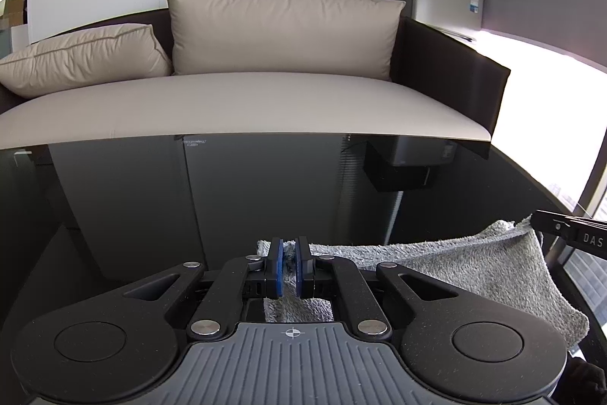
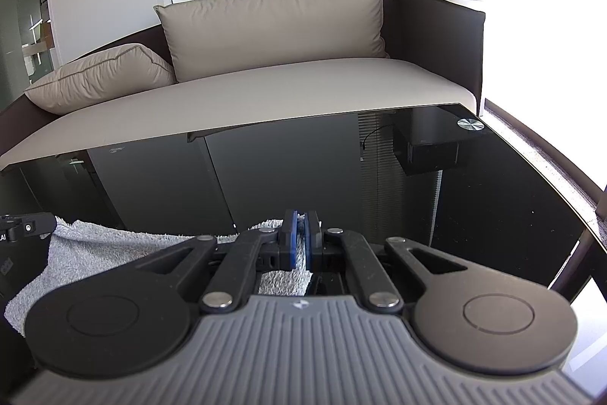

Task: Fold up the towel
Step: 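Lower the held edge onto the opposite towel edge with both tools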

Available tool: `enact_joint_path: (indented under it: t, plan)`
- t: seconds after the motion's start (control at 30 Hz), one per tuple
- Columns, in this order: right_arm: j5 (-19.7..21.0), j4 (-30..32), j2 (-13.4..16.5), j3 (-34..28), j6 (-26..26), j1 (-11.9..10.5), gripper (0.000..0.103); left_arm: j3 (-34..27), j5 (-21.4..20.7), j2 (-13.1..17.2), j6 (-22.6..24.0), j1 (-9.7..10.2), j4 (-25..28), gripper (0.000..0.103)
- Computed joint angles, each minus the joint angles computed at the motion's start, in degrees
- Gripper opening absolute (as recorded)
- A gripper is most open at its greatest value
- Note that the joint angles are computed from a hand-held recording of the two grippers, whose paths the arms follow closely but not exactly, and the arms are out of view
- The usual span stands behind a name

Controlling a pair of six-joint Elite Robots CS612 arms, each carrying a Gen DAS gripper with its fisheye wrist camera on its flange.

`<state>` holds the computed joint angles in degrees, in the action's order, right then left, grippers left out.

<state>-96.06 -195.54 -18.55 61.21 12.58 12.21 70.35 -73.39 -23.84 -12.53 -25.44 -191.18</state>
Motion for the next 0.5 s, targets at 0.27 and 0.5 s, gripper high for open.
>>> enact_joint_path:
  t: [0.27, 0.5]
  plan:
    - [0.3, 0.8, 0.1, -0.6, 0.5, 0.0, 0.004, -0.9, -0.1, 0.4, -0.3, 0.11, 1.0, 0.006]
    - [0.3, 2.5, 0.5, -1.6, 0.7, -0.1, 0.004, -1.8, -0.2, 0.8, -0.7, 0.32, 2.3, 0.011]
